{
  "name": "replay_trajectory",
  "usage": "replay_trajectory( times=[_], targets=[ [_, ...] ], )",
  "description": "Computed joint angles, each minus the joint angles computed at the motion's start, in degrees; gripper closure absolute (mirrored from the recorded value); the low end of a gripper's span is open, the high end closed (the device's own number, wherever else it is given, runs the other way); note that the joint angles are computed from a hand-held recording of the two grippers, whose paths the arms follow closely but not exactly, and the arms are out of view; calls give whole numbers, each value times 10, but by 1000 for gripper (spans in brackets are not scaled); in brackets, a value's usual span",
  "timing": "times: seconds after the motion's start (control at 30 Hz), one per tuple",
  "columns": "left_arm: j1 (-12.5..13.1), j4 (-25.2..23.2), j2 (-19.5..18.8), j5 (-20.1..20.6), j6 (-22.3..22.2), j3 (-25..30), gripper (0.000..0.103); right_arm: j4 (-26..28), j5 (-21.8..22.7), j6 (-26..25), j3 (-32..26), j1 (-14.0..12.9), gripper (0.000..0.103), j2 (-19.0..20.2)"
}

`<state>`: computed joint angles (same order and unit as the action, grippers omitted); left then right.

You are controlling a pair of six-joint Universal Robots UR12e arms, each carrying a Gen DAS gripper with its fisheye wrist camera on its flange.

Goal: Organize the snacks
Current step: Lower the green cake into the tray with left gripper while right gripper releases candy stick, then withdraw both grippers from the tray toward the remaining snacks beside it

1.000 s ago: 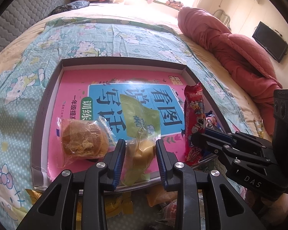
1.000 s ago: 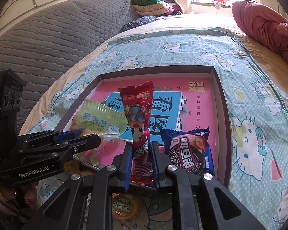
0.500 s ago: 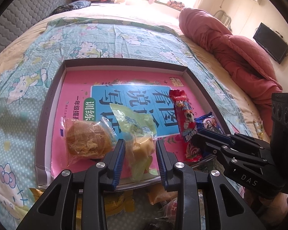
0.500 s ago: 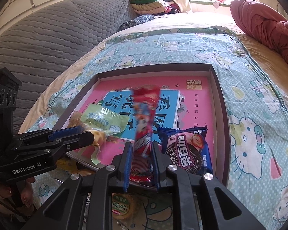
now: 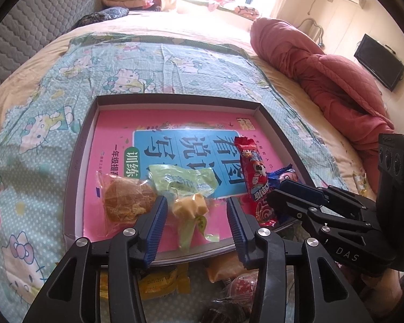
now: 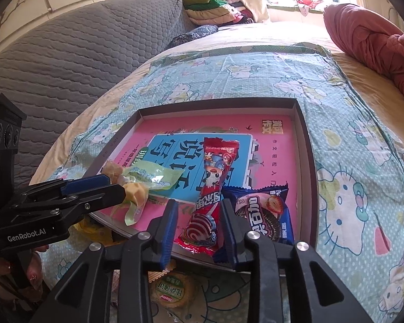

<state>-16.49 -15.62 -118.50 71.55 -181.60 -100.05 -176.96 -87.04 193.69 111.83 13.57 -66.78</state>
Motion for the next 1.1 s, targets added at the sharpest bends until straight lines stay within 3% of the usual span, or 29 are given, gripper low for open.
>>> replay_trajectory(
  times=[0.17,1.1],
  targets=[
    [3,6,6,1,-2,-4,47,-21,-5,-8,4,2,58,-4],
    [19,30,43,24,-7,-32,42,-93,-10,-53,19,13,47,-22]
  ],
)
